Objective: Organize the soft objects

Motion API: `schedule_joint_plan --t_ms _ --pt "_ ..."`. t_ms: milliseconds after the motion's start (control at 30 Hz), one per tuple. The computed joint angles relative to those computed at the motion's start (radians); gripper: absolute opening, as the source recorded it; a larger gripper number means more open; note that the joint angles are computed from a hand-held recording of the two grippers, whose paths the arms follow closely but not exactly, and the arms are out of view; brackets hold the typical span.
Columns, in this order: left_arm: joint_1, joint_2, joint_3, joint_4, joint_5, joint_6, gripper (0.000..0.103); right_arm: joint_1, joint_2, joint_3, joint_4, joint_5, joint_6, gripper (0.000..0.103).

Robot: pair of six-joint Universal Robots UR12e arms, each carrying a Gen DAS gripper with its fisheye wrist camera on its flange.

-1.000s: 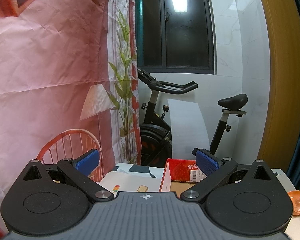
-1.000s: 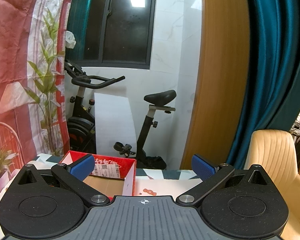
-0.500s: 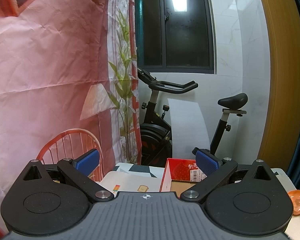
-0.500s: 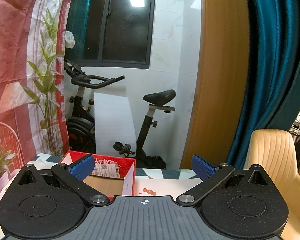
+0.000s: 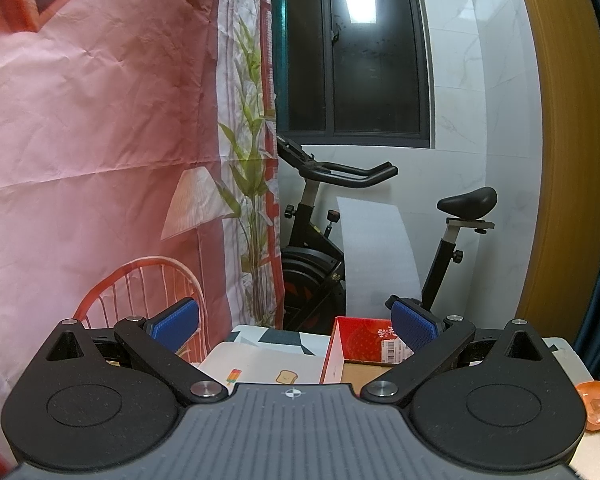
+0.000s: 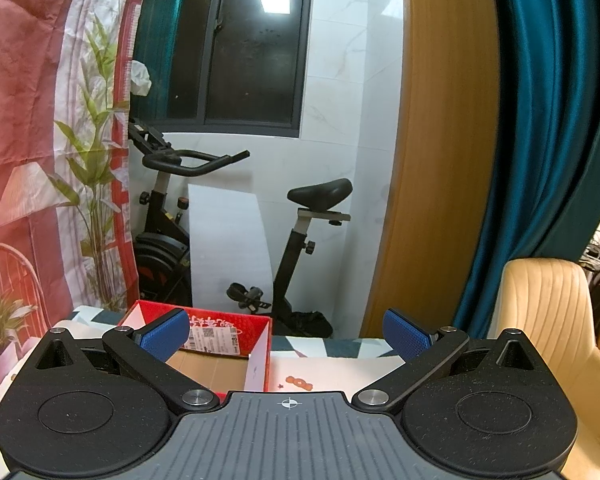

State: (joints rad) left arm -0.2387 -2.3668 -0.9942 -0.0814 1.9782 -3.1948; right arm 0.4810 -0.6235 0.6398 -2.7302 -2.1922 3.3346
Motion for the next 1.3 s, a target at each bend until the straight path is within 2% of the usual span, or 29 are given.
schedule_joint_plan --t_ms 333,533,733,833,900,1000,1067,1167,1300 --pt "0.005 -0.001 0.002 -0.021 -0.009 -0.014 0.103 -0.005 -0.005 0.018 -0.040 0.037 0.001 0.103" --pt "0.007 -0.015 0.016 -0.037 -0.009 0.006 0.103 -0.013 -0.010 0.059 -0.140 0.088 -0.049 0.103" --pt "0.016 -0.046 0.046 -0.087 -0.025 0.015 0.103 -0.042 -0.003 0.083 -0.151 0.186 0.032 0.103" --pt "0.022 -0.065 0.056 -0.107 -0.048 0.021 0.103 -0.052 0.022 0.075 -0.154 0.208 0.027 0.103" --pt "0.026 -0.079 0.069 -0.140 -0.059 0.017 0.103 -0.057 0.041 0.060 -0.127 0.220 0.035 0.103" --pt "0.034 -0.102 0.094 -0.196 -0.077 0.011 0.103 -0.070 0.063 0.035 -0.048 0.277 0.089 0.103" --pt "0.039 -0.118 0.116 -0.241 -0.091 0.011 0.103 -0.079 0.079 0.013 0.021 0.324 0.126 0.103" --pt "0.048 -0.135 0.146 -0.326 -0.126 -0.005 0.103 -0.082 0.113 -0.042 0.148 0.328 0.149 0.103" --pt "0.059 -0.164 0.187 -0.422 -0.178 -0.029 0.103 -0.091 0.138 -0.057 0.182 0.351 0.166 0.103"
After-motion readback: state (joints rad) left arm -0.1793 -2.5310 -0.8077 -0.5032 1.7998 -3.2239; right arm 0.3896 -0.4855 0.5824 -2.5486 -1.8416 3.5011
